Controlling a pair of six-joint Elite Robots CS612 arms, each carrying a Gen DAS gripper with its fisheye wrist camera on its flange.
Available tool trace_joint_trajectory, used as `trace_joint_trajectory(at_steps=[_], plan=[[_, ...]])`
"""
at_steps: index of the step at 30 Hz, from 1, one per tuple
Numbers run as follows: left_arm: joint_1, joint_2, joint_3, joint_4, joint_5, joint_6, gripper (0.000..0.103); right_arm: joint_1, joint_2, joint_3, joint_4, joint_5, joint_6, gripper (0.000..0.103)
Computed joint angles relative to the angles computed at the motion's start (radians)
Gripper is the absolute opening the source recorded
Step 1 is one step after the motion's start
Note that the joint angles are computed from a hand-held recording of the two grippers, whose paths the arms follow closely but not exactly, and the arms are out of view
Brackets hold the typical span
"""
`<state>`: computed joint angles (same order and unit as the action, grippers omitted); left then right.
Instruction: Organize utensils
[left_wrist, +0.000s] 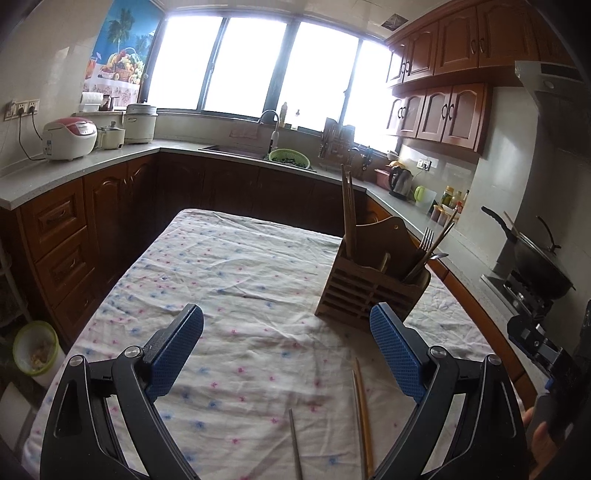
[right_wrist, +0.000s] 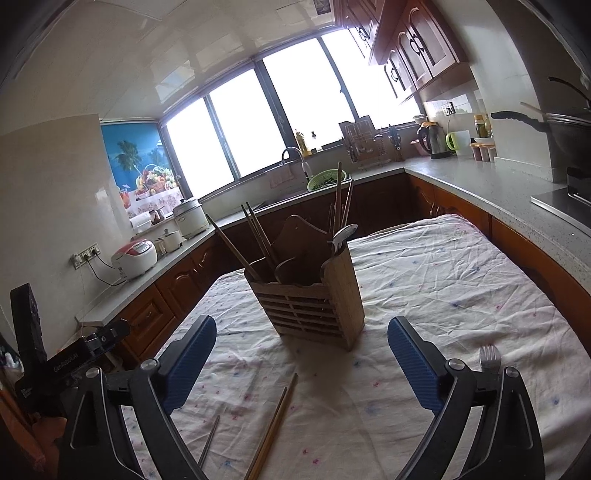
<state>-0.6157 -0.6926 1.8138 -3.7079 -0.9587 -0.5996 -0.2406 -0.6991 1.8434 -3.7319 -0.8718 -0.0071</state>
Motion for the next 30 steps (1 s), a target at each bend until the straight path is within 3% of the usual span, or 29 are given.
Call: trace_joint_trajectory(at_steps=[4, 14, 18, 23, 30], plan=[[-0.024, -0.002, 0.031, -0.018, 0.053, -0.004, 0.097, -0.006, 0.0, 0.041, -0.07, 0.012, -0.01, 0.103], [-0.066, 0.012, 0.09, -0.094, 0.119, -0.022, 0.1, -0.02, 0.001, 0.118, -0.244, -0.002, -0.089, 0.103], [-0.092, 0.015, 0.098, -0.09, 0.194, 0.012, 0.1, -0.022, 0.004, 0.144, -0.31, -0.023, -0.127, 0.103], [-0.099, -0.014, 0.121, -0.096, 0.121, 0.071, 0.102, -0.026, -0.015, 0.166, -0.33, -0.023, -0.159, 0.103], [-0.137, -0.029, 0.121, -0.175, 0.21, 0.174, 0.103, -0.037, -0.067, 0.18, -0.359, -0.001, -0.118, 0.103]])
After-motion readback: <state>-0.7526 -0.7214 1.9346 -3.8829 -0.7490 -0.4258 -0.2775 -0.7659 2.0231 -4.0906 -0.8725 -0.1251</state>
